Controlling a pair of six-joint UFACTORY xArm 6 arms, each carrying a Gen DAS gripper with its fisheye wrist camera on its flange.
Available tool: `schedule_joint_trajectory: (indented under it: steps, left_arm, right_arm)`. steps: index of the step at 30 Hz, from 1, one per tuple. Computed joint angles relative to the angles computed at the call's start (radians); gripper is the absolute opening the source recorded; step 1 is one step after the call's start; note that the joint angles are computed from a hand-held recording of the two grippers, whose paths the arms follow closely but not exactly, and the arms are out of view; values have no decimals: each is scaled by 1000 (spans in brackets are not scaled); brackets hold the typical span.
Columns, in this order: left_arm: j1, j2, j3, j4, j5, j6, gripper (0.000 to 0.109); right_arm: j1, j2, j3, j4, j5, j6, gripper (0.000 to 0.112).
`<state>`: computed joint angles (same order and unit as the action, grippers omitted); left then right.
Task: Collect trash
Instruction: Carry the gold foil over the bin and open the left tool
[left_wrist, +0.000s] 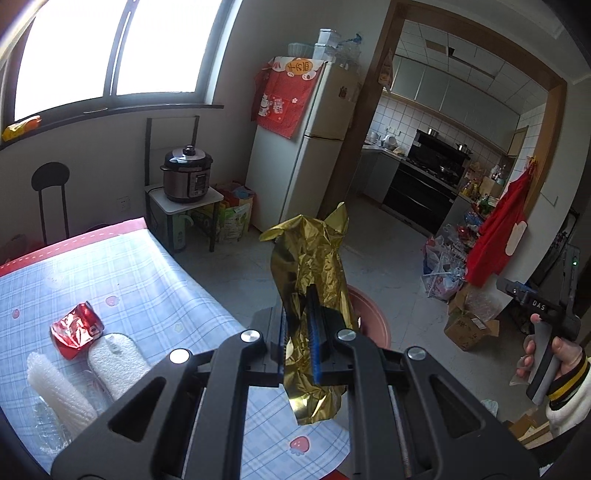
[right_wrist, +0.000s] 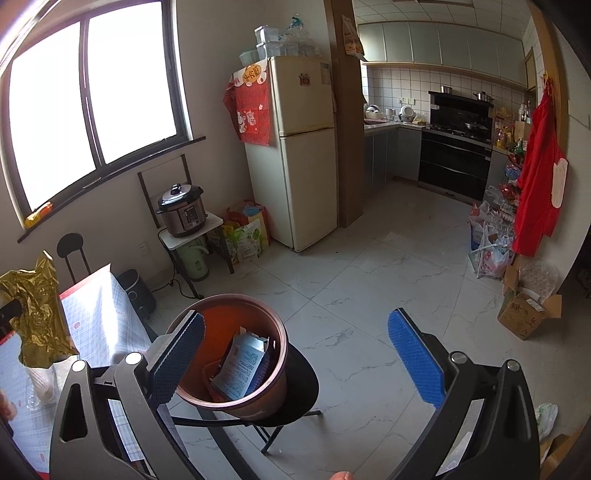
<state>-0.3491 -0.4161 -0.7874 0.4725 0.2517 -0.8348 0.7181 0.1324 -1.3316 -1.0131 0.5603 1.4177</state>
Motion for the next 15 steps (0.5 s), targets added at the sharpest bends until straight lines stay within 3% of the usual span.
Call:
schedule_joint_trajectory:
  steps: [4,9,15]
  left_arm:
    - [-31,177,-140,-101,-34,125,14]
    - [-56,401,-344,-314,-43,312,14]
    - [-75,605,-599,-291,41,363,15]
  right_arm:
    - [-20,-22,46,2,0,20,98]
    - [-43,-36,82,17,-15,31,98]
    - [-49,-49,104,25,-8,22,98]
